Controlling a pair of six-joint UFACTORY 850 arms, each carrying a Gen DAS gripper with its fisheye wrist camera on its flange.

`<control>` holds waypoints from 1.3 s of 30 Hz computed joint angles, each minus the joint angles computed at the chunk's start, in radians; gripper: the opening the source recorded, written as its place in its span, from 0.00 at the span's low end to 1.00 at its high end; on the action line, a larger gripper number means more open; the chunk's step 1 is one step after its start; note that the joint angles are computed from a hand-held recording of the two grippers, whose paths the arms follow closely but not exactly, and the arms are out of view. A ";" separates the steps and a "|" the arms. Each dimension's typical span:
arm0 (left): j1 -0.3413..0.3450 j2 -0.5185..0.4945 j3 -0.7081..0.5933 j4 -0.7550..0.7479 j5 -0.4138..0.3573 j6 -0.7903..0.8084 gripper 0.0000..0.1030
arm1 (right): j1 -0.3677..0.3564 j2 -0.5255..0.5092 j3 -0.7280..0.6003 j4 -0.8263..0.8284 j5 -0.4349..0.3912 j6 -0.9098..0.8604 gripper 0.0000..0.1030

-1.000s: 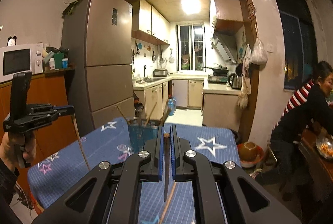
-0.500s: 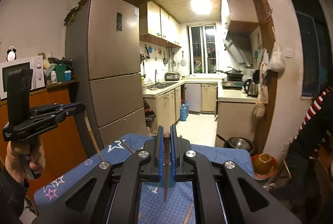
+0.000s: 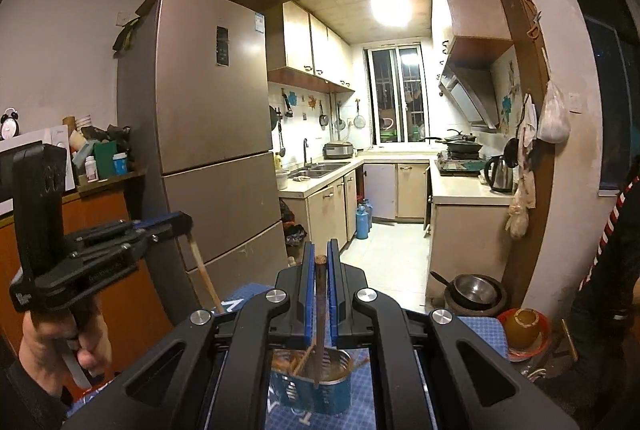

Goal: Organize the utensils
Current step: 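Lower both chopsticks into the holder and open both tools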

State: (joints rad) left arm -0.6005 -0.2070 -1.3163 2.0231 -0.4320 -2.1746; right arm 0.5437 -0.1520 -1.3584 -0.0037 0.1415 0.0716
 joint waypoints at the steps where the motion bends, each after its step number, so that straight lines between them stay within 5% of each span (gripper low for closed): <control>1: 0.004 -0.014 -0.012 0.000 -0.001 0.000 0.05 | 0.002 -0.021 -0.024 0.012 -0.005 -0.016 0.07; 12: 0.046 -0.120 -0.069 0.015 0.026 -0.026 0.05 | 0.010 -0.191 -0.149 0.101 -0.030 -0.127 0.07; 26: 0.081 -0.164 -0.054 0.027 0.085 -0.062 0.06 | -0.004 -0.287 -0.187 -0.246 -0.046 0.227 0.07; 28: 0.083 -0.152 -0.040 0.032 0.087 -0.073 0.09 | -0.005 -0.282 -0.181 -0.277 -0.044 0.257 0.07; 30: 0.083 -0.146 -0.033 0.034 0.076 -0.076 0.32 | -0.005 -0.276 -0.173 -0.238 -0.045 0.216 0.08; 32: 0.078 -0.144 -0.031 0.043 0.056 -0.092 0.43 | -0.004 -0.265 -0.159 -0.177 -0.038 0.159 0.10; 39: 0.049 -0.070 0.046 0.078 0.015 -0.135 0.43 | 0.005 -0.169 -0.052 -0.019 0.016 0.018 0.19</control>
State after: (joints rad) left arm -0.5514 -0.2772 -1.2708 2.1006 -0.4166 -2.3099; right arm 0.5484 -0.3208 -1.4100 -0.0225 0.1576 0.0898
